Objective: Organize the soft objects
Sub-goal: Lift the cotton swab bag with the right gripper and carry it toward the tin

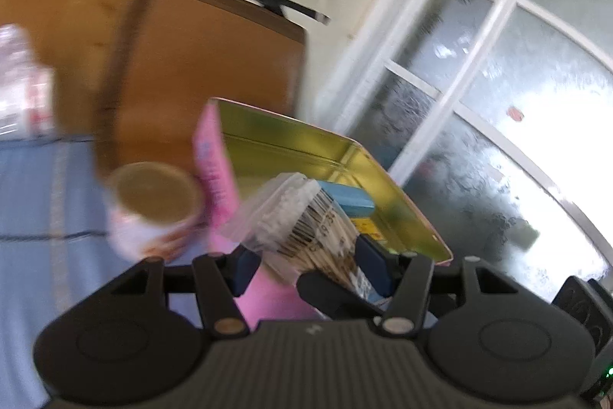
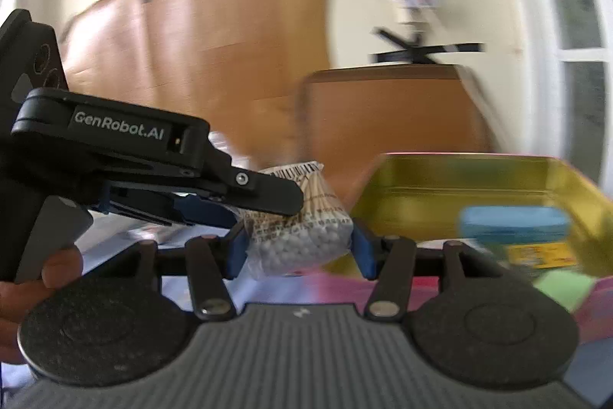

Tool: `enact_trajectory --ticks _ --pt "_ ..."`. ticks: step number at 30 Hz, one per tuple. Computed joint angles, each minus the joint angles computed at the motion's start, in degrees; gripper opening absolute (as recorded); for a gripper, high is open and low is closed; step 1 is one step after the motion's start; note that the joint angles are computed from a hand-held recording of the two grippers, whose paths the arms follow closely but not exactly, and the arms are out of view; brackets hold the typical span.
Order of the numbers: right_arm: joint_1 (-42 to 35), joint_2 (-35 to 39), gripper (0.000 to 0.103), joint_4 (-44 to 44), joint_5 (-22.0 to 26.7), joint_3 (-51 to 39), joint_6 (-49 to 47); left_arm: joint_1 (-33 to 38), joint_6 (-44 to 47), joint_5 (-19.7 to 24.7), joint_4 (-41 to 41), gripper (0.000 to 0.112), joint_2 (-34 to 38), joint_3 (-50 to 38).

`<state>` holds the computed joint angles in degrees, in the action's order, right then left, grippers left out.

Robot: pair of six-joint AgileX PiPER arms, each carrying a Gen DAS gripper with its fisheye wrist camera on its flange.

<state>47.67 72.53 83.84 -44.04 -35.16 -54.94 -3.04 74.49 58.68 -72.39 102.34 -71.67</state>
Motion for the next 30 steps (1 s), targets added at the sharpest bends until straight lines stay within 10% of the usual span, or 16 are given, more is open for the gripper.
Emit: enact_trajectory --ticks 7,11,20,30 --pt "-11.8 5.8 0.062 1.4 -4.2 -0.3 -5.9 -11.7 -0.5 -16.3 0.5 0.067 1.7 -0.6" --pt "-16.1 3.2 0.063 -2.1 -2.0 3.6 3.0 -9.2 3.0 -15.3 -1.5 0.067 0.0 2.7" --pt "-4.3 0.8 0.063 -2.0 -14.3 4.6 7.4 6.4 13.7 -8.1 -5.6 0.069 -3.4 10.7" --pt "-6.0 15.3 0.063 -9.6 15.4 -15.4 4.8 32.0 24.3 -12.6 -8.2 0.069 4.6 8.7"
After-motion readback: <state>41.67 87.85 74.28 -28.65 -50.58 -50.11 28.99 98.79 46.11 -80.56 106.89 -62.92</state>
